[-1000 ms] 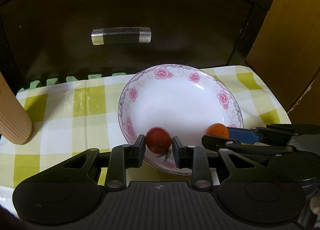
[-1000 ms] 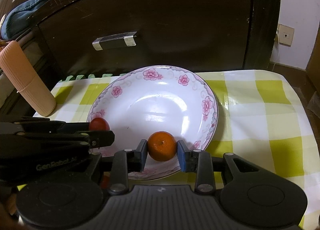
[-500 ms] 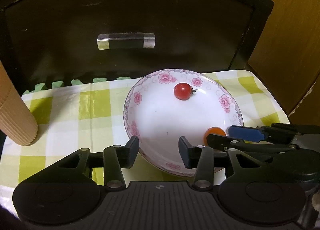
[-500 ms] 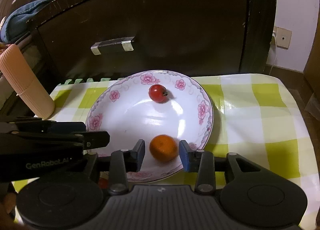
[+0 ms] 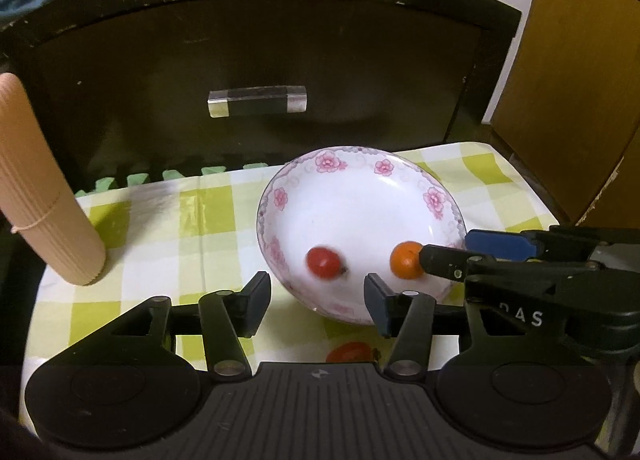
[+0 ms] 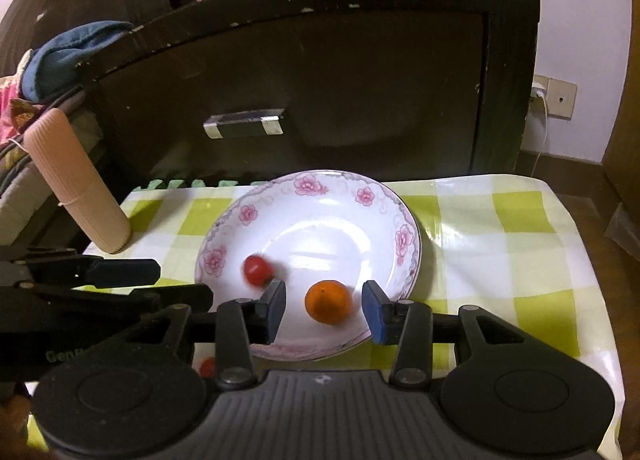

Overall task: Organize fruits
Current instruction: 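Withdraw both open tools from the bowl back toward the remaining fruit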

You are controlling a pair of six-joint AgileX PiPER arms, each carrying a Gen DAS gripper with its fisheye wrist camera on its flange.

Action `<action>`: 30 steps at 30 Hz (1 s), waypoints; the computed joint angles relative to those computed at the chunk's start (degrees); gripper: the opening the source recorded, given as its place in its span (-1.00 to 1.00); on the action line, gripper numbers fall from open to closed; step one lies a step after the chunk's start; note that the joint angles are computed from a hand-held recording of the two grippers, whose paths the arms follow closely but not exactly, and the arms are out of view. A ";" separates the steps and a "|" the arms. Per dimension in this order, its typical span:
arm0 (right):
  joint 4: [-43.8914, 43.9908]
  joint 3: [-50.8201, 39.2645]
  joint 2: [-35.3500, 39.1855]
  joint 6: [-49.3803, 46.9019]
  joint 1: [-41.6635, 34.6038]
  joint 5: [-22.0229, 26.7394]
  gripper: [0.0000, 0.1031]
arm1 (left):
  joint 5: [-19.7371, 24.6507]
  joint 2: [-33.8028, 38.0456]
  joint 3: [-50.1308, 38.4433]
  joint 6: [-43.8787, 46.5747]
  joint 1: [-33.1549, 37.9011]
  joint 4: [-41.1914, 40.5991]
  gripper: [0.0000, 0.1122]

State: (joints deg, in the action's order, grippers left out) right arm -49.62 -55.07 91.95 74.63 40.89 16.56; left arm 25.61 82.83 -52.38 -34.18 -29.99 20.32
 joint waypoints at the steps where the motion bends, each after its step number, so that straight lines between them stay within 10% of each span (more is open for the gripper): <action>1: 0.58 0.19 -0.52 -0.43 0.39 0.62 -0.21 | 0.70 -0.64 0.33 -1.43 -0.68 1.14 0.06; 11: -0.05 6.26 -10.61 6.01 10.23 9.88 -0.20 | 8.57 -13.87 7.62 -6.13 -4.35 3.00 0.14; 23: -1.41 9.99 -20.16 17.56 26.96 22.29 -0.14 | 31.68 -27.17 10.66 -22.33 -23.98 13.85 0.21; 30: -2.02 7.34 -17.77 18.10 31.11 24.86 -0.11 | 27.19 -28.17 12.72 -19.59 -20.08 12.67 0.28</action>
